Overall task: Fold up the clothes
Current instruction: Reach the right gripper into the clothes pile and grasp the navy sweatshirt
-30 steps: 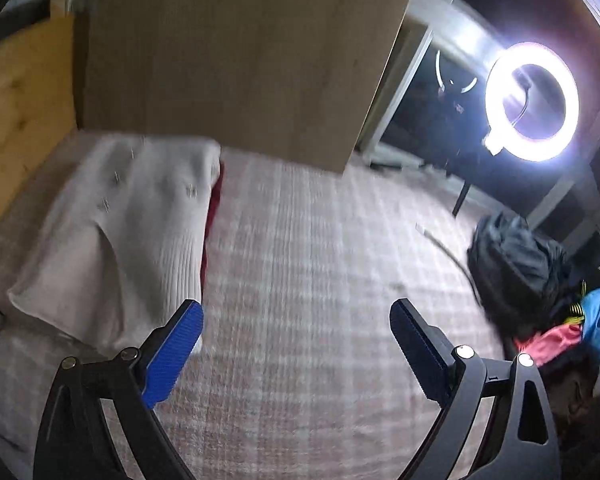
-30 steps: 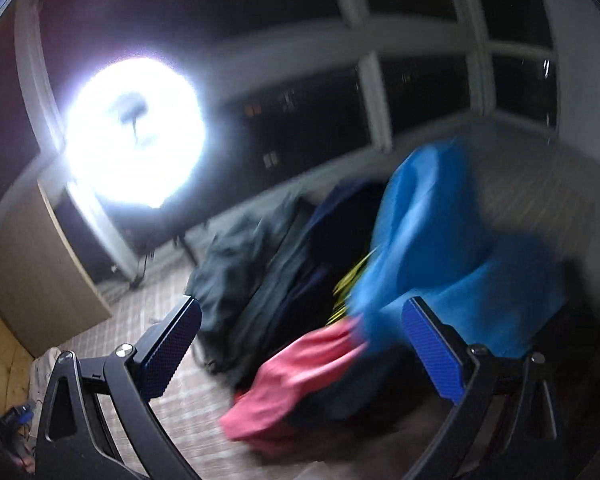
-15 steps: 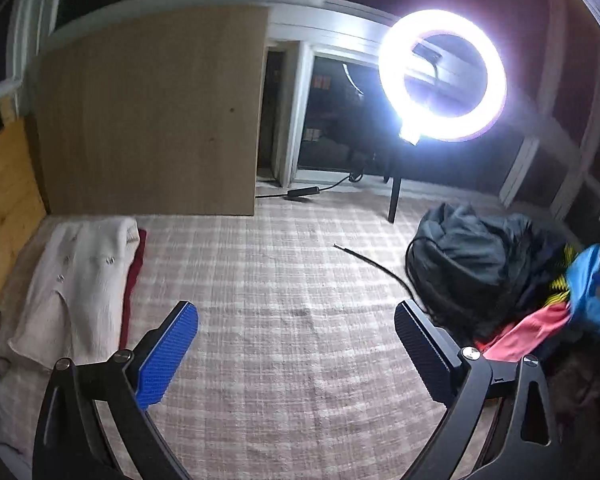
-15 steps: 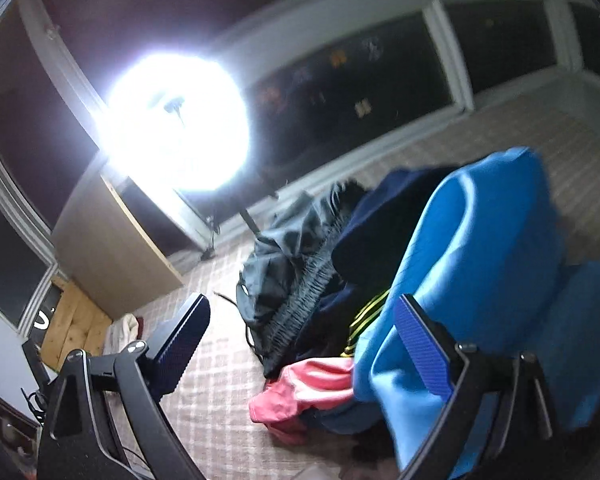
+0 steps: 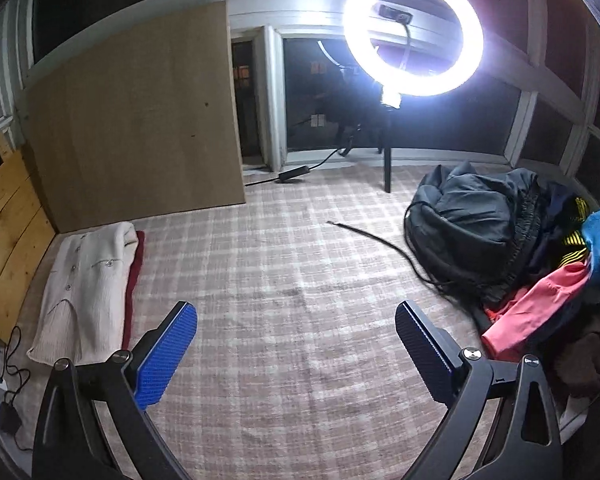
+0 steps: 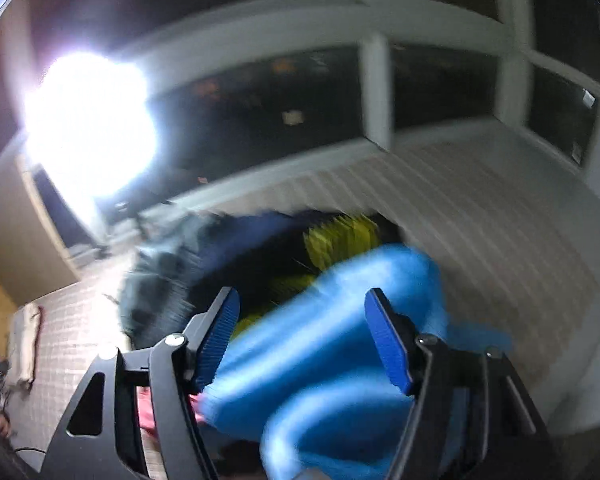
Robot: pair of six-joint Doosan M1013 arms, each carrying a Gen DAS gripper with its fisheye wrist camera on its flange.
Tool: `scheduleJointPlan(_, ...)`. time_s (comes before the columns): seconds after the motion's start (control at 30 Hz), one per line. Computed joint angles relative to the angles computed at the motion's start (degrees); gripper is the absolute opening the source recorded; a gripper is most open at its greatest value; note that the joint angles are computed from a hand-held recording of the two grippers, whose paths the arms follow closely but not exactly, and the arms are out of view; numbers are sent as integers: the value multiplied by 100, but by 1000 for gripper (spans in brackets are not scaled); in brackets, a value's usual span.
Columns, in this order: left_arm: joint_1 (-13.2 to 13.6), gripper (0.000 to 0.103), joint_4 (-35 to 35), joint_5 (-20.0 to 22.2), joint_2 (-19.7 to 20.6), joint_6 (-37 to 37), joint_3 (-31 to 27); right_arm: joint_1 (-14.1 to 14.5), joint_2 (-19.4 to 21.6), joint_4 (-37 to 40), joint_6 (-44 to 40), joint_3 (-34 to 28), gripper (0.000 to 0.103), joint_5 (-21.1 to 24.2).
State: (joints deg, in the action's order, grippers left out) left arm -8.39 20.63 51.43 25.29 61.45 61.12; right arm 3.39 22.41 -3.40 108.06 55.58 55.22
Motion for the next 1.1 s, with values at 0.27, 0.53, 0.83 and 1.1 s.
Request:
scheduleJointPlan(0.27, -79, 100, 40, 48, -6, 40, -29, -63, 1899, 978, 27, -2612, 78, 2385)
scheduleJointPlan(0.53, 6, 100, 258, 388, -37, -171, 30, -280, 1451, 1522, -288, -2013, 6, 948)
scheduleJointPlan(0.83, 6, 100, 154, 251, -41, -70, -104, -255, 741, 1214, -579, -2657, 5, -1014)
scheduleJointPlan(1.1, 137, 100, 132, -307, -294, 159, 108, 274, 765, 1479, -1539, -3982, 5, -852)
